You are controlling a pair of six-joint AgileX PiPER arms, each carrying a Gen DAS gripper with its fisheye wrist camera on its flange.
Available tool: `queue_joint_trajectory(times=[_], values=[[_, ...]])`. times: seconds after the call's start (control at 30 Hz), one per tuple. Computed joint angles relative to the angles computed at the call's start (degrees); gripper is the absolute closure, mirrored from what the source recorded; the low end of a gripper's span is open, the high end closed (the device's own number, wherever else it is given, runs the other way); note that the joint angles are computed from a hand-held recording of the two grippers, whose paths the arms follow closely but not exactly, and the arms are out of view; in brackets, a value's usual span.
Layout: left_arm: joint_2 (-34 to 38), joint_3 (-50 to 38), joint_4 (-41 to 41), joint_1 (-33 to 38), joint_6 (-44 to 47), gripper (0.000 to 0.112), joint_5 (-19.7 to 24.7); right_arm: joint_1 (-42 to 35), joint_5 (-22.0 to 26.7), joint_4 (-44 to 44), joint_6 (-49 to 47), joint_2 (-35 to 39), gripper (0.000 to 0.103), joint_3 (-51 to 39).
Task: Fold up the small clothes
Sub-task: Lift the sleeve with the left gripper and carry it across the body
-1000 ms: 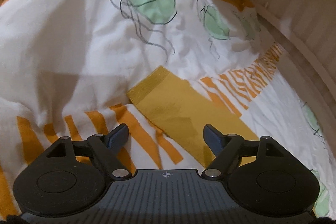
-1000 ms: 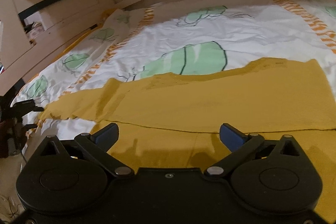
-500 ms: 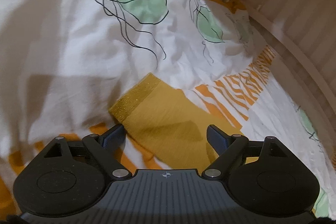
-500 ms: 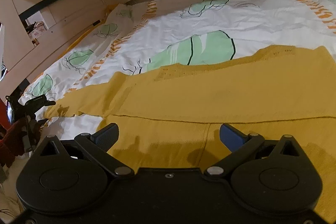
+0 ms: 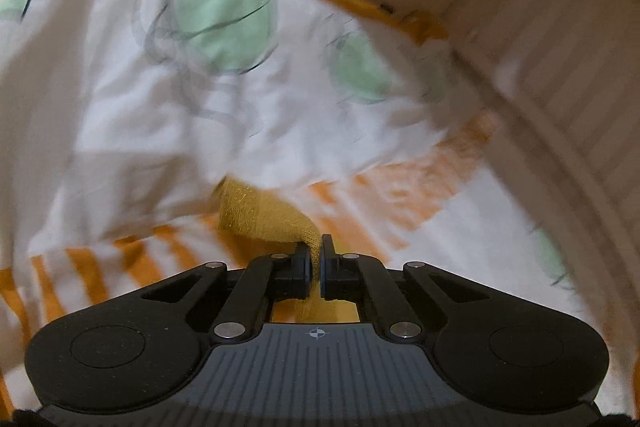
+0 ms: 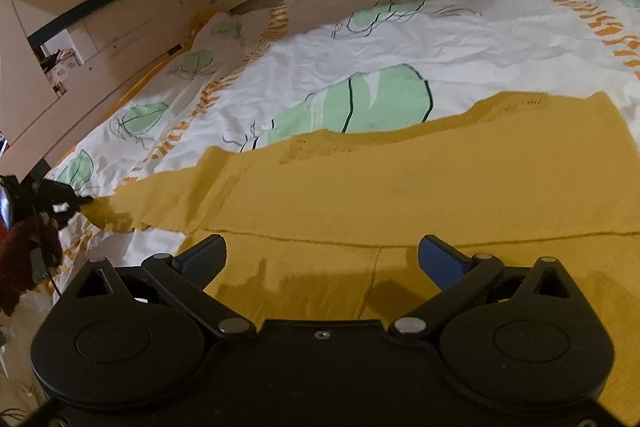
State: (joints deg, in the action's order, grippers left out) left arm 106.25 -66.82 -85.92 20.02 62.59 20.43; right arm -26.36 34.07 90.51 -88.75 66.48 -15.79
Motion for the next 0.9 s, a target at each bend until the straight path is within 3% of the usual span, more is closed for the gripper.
queue_joint_trajectory(times=[0.2, 0.33, 0.53, 0.9], values=[[-7.8, 3.3, -5.4, -6.7, 7.1, 0.109, 0.0, -2.0, -1.0, -3.4, 1.5, -1.4, 0.001, -1.3], [-10.5, 3.6, -0.2, -11.6, 1.4, 0.109, 1.3, -5.0, 0.6, -7.3, 3.9, -1.3, 0.001, -2.7], [-14.5, 4.7, 0.2, -19.1, 1.9, 0.109, 1.0, -9.9, 3.1, -12.0, 7.8, -1.0, 0.001, -4.9], [-13.7, 4.8, -4.1, -34.6, 6.3, 0.109, -1.5, -17.3, 6.8, -17.7, 13.5, 1.1, 0.001, -8.9]])
